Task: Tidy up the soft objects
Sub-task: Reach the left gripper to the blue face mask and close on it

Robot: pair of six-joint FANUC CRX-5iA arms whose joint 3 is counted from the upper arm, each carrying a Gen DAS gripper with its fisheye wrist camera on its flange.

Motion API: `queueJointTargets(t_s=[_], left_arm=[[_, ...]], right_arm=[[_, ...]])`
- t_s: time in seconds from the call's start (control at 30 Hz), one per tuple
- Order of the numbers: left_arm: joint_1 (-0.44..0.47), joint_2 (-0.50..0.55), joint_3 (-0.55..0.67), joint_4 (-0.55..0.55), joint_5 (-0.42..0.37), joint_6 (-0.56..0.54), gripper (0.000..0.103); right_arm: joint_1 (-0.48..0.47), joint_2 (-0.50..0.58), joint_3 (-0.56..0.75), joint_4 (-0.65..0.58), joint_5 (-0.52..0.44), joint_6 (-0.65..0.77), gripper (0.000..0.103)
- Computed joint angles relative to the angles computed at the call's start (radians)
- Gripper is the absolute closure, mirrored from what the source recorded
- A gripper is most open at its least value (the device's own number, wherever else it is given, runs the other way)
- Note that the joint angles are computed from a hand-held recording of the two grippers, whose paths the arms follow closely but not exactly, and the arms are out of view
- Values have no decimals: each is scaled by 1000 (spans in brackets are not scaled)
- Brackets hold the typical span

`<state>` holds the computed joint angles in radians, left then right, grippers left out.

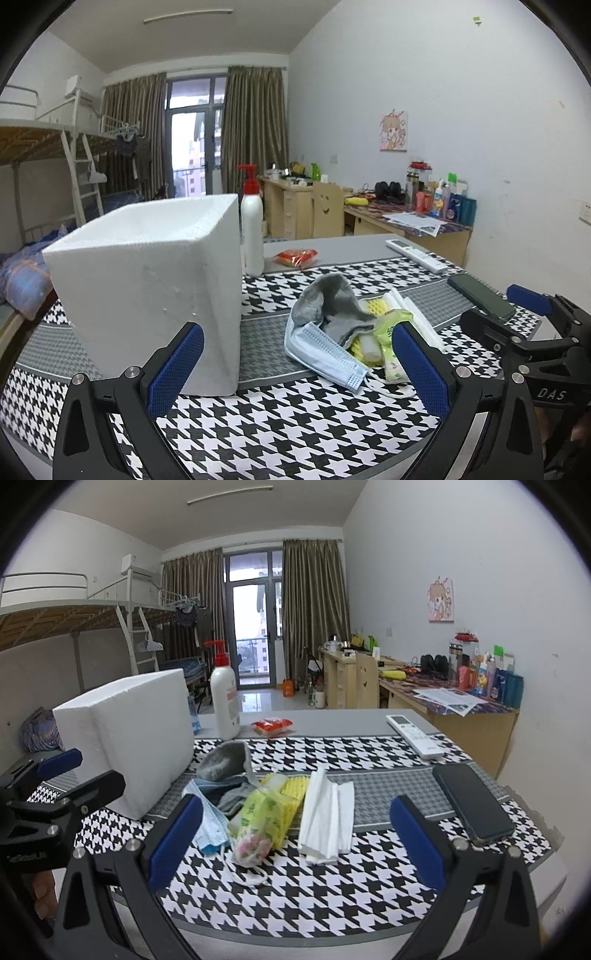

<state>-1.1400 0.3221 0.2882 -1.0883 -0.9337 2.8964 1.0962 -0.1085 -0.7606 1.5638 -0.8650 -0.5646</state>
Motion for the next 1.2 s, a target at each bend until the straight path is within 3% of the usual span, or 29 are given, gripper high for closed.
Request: queueJointTargets(t_s=[0.27, 0.47, 0.6, 1.2], left_arm=[[30, 37, 46, 70, 9, -59, 1], [47, 82, 103, 122, -31, -114, 1], [70, 97, 116, 171, -8, -140, 1], [115, 220, 271, 280, -125, -255, 3]], right_arm=[[-38, 4, 4, -17, 59, 29, 1], [-58, 5, 9, -40, 88, 59, 1], [-69, 11, 14, -75, 98, 88, 1], [-109, 18, 20, -130, 156, 132, 1]])
